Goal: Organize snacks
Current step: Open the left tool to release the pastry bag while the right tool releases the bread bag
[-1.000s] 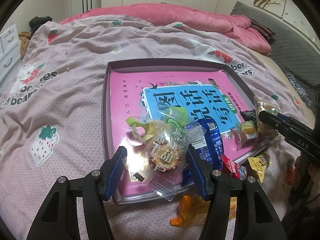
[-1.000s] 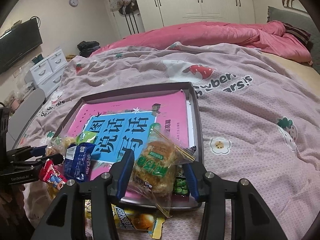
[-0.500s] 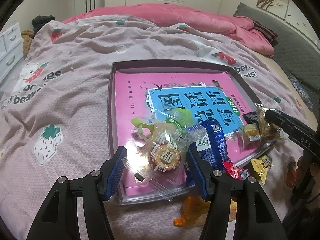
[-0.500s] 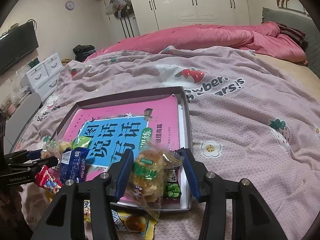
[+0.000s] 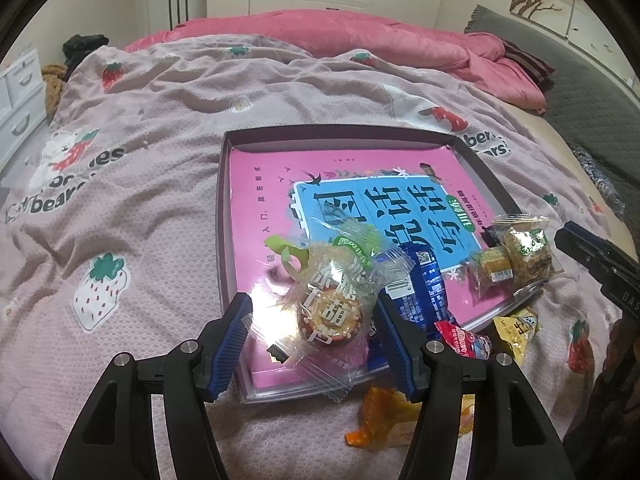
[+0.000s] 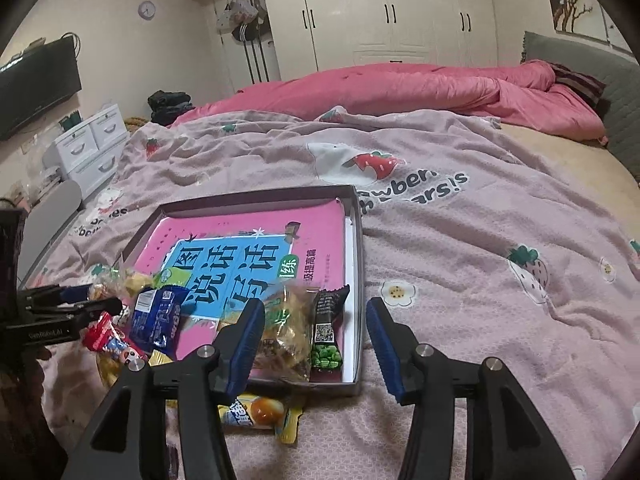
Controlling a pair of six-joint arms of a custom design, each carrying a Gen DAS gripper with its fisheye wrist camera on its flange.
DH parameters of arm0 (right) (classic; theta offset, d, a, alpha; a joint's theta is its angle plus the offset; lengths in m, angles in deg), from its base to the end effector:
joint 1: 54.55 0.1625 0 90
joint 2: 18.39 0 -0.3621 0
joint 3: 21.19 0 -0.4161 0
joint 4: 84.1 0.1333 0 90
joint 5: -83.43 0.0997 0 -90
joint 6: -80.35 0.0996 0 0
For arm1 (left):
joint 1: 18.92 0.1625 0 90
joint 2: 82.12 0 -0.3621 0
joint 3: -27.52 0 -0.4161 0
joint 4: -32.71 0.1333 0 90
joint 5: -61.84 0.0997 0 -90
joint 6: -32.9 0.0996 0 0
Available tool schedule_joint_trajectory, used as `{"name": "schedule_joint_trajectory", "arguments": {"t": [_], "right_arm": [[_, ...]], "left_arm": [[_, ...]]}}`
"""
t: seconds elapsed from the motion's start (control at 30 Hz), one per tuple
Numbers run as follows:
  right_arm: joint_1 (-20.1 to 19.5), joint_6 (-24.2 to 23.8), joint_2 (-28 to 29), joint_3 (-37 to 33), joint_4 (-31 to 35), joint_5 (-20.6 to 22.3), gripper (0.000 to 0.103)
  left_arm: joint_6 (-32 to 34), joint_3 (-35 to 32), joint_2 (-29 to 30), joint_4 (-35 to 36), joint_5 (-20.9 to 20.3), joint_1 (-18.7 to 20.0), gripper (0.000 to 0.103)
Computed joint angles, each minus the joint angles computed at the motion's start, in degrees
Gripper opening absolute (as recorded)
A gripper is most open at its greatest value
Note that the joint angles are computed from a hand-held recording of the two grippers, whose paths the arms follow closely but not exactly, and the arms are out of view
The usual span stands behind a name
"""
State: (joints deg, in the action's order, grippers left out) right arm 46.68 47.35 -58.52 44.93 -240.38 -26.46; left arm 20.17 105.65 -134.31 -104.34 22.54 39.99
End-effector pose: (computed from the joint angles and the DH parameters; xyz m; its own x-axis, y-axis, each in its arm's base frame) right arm 0.2509 -0.7531 0.2066 -0.7286 -0.3801 0.5698 -0.6503 0.6453 -0.4010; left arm -0.1875 -0.7183 0.2436 -0.7756 -0.0898 -0.6248 0.3187 0.7987 -0.5104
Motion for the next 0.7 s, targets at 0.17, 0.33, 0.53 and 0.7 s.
{"name": "schedule_joint_trajectory", "arguments": {"t": [0.17,0.33,0.53,0.7], "right_arm": [[0.43,-2.1,-0.12,1.17,-2.82,-0.21,0.06],[0.46,-2.6,-0.32,1.52,-3.55,0.55,0.062],[0.54,-3.09,-0.32,1.64,-4.29,0.51,0.066],[0.6,-3.54,-0.29,1.65,-4.67,0.78,0.067]], "left_arm": [[-0.43,0.58,-0.5,-0.12,1.4,-0.48,0.069],[-0.06,0.76,-0.77,-0.73,1.69,-0.76,0.072],[0.23,1.33,-1.43,-1.75,2.07,-1.23,0.075],[1.28,2.36,-2.46,-4.84,2.16,-1.73,0.075]]}}
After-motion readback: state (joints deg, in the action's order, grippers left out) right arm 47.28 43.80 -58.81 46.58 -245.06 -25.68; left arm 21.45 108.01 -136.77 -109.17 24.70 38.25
